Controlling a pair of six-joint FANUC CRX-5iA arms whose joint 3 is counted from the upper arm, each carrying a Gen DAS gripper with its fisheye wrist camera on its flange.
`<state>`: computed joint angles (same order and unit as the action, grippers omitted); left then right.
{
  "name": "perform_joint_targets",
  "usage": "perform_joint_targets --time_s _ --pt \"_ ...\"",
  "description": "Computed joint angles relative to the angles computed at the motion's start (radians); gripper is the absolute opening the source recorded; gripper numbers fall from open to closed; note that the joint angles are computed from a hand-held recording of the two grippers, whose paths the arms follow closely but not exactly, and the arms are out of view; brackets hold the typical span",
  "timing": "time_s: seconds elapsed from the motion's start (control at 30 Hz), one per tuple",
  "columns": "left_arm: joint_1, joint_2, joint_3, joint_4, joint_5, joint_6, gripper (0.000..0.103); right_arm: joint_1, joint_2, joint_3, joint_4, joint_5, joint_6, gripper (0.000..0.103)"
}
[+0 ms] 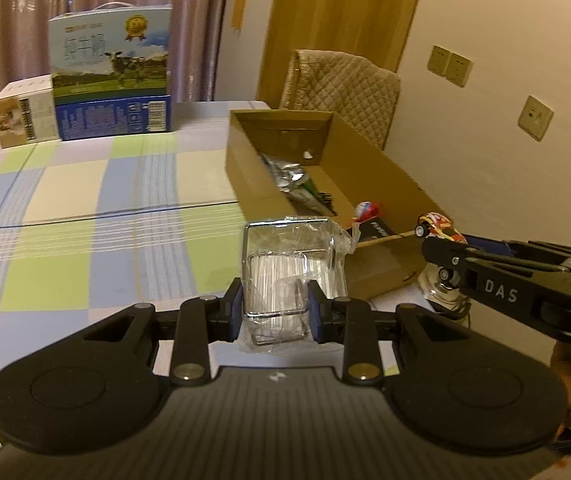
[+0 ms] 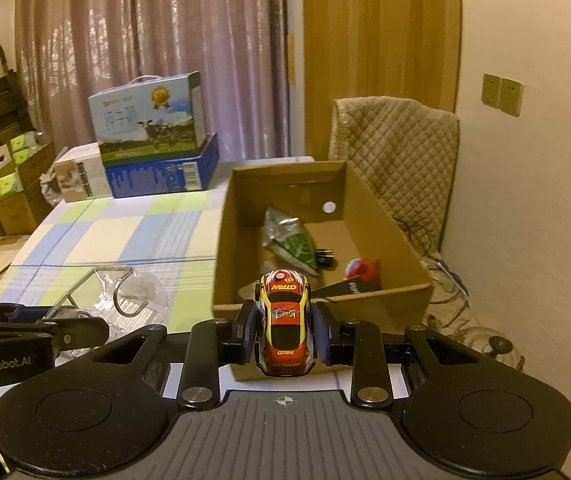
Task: Organize objects
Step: 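Carry the plastic tray and toy car over the cardboard box, then release the plastic tray and toy car into the box with both tools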
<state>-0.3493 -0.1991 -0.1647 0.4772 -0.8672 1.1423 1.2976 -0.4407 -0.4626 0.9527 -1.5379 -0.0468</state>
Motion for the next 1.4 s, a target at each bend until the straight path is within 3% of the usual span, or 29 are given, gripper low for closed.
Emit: perform_joint_targets --time_s 0.2,0.4,0.97,1.13,1.23,1.4 --pt "-0.051 0.050 0.050 0.007 -0.001 0.023 0.026 -0.026 -0.036 -0.014 0.004 -0.008 0.031 0.027" --pt "-0.110 0.135 0.148 -0.030 0.021 0.076 0.026 -0.124 -0.061 -0.013 0.002 0.052 0.121 0.027" --pt "-0.172 0.413 0.454 -0.130 0.012 0.228 0.027 -0.546 -0.012 0.016 -0.124 0.416 0.391 0.027" --pt "-0.177 0.465 0.498 -0.138 0.011 0.245 0.027 -0.607 0.003 0.020 -0.149 0.465 0.419 0.027" --pt "-0.178 0.484 0.504 -0.133 0.033 0.252 0.036 -0.630 0.008 0.021 -0.157 0.481 0.424 0.027" --pt "-0.167 0.486 0.507 -0.145 0.042 0.263 0.036 -0.645 0.012 0.021 -0.171 0.500 0.431 0.027"
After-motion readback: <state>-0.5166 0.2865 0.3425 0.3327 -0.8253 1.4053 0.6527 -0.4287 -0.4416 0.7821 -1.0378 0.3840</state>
